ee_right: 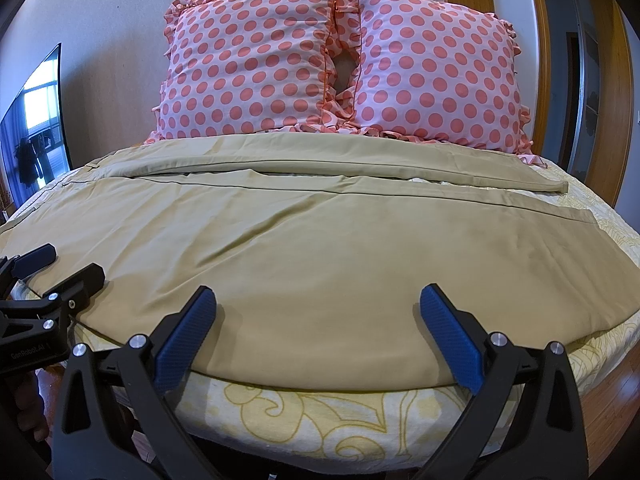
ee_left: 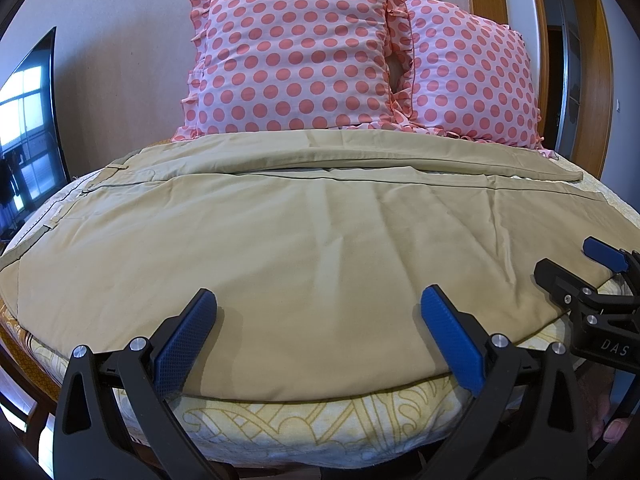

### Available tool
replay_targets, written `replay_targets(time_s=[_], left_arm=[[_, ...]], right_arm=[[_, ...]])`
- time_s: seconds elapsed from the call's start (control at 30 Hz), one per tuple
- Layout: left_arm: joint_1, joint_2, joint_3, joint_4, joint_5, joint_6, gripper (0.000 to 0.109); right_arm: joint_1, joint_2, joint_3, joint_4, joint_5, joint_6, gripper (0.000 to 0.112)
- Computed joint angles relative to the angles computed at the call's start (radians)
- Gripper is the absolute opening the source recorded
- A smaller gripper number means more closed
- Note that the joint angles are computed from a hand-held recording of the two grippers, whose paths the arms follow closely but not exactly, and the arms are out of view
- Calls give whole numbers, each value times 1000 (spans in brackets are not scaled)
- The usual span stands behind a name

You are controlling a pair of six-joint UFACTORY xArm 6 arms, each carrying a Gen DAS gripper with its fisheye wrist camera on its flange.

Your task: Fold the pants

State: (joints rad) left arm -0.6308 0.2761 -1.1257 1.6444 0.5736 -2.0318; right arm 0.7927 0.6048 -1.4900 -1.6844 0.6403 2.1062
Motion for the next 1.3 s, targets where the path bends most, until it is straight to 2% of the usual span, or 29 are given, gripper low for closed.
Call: replay_targets(time_s=[0.8,0.97,1.0,1.07,1.13,1.2,1.3], left_arm=[[0,0,-1,1,1,0,102],[2,1,-4,-25,-8,24,102],[5,1,-9,-49,-13,49,102],[16,-7,-13,-85,-21,90,102],[24,3,-38,-110,-16,123,102],[27,-23,-43,-97,15,127,102],[42,-13,-104,-101,50,150,102]], right_arm=[[7,3,-7,-6,12,6,101],[5,-10,21,-91,17,70,101],[-2,-13,22,-96,-1,60,101],[-40,-23,7,-35,-103,-38,101],[-91,-79,31,-26,-174,-34,101],[-137,-156,67,-85,-185,49,101],[-219,-205,48,7,-182,-15,101]])
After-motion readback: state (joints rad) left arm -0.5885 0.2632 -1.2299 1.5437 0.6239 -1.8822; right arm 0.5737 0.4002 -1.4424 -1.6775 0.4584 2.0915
